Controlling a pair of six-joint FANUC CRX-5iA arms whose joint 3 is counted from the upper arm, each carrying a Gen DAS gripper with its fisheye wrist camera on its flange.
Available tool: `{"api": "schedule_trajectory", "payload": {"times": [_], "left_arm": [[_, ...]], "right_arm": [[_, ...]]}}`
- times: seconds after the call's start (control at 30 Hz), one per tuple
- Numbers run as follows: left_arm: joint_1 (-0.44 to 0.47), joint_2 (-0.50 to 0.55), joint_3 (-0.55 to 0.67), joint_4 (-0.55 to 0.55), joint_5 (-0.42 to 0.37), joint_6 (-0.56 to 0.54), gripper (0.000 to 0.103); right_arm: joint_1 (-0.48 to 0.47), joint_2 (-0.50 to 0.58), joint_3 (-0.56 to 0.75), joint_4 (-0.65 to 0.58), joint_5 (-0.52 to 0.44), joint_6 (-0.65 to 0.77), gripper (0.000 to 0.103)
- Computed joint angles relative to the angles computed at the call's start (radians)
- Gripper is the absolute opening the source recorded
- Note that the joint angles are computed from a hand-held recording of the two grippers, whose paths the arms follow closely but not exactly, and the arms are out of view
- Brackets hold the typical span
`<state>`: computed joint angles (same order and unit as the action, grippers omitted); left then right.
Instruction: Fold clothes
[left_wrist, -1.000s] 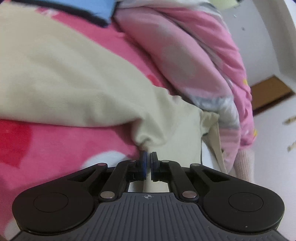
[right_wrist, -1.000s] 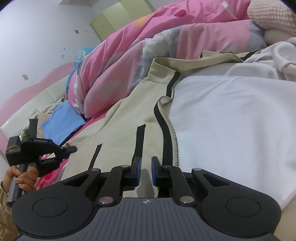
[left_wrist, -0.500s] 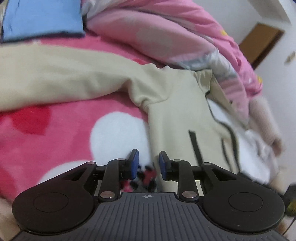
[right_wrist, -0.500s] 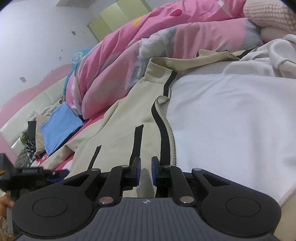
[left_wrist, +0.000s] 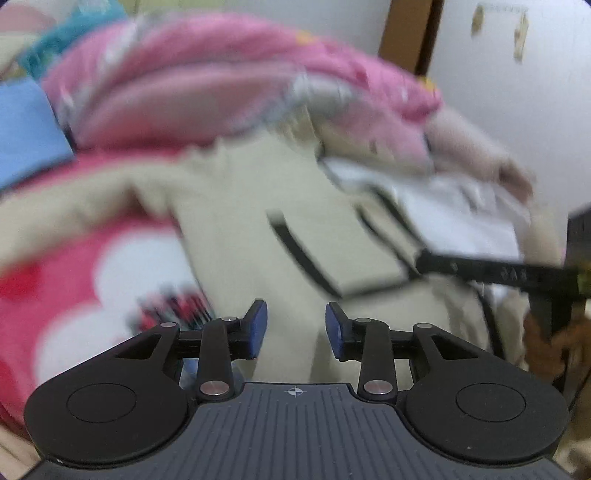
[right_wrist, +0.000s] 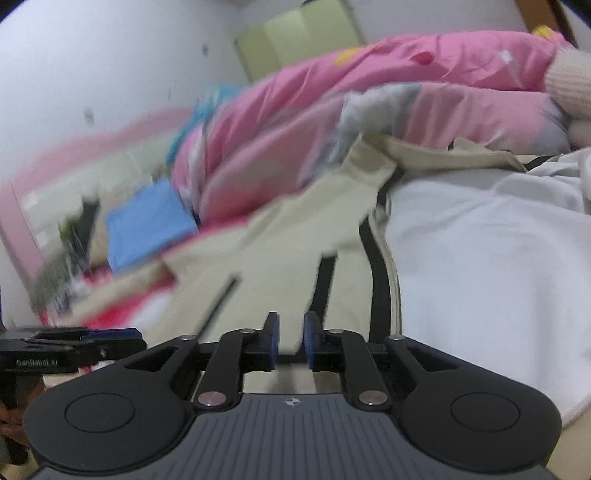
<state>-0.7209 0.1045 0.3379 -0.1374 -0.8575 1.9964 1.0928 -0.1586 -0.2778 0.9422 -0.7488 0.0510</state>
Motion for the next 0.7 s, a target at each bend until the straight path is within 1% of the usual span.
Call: {"api": "schedule_trajectory", "payload": {"times": [0.03, 0.07, 0.13, 0.17, 0.27, 0.33, 0.37, 0.4, 0.53, 0.57, 0.7], "left_arm": [[-0.011, 0.000, -0.009, -0.013, 0.004, 0.008, 0.037], [-0.023, -0.005, -0.014, -0.039, 0.014, 0.001, 0.042], [-0.045, -0.012, -0.023, -0.087, 0.031, -0.014, 0.049], [-0.047, -0.012, -0.022, -0.089, 0.033, -0.024, 0.053], [-0.042, -0.014, -0.032, -0.069, 0.052, -0.040, 0.058], [-0.039, -0.014, -0.038, -0.056, 0.064, -0.050, 0.059], [-0.037, -0.015, -0.042, -0.049, 0.070, -0.055, 0.060], [-0.034, -0.017, -0.048, -0.040, 0.080, -0.060, 0.060], [-0.023, -0.033, -0.095, -0.010, 0.141, -0.059, 0.065], [-0.024, -0.033, -0.096, -0.010, 0.146, -0.062, 0.068], [-0.026, -0.033, -0.103, -0.004, 0.162, -0.069, 0.073]], "right_arm": [[0.011, 0.008, 0.005, -0.018, -0.025, 0.038, 0.028], [0.015, 0.003, -0.014, 0.014, -0.021, 0.030, 0.028], [0.029, -0.002, -0.022, 0.029, -0.035, 0.046, 0.030], [0.033, -0.008, -0.029, 0.033, -0.036, 0.043, 0.031], [0.049, -0.018, -0.040, 0.042, -0.052, 0.020, 0.033], [0.071, -0.021, -0.031, 0.033, -0.088, 0.010, 0.036], [0.084, -0.022, -0.025, 0.026, -0.110, 0.008, 0.039], [0.100, -0.022, -0.013, 0.012, -0.135, 0.016, 0.043], [0.169, -0.028, 0.042, -0.064, -0.260, 0.064, 0.044], [0.182, -0.030, 0.061, -0.097, -0.290, 0.080, 0.044], [0.228, -0.033, 0.136, -0.214, -0.409, 0.123, 0.044]]}}
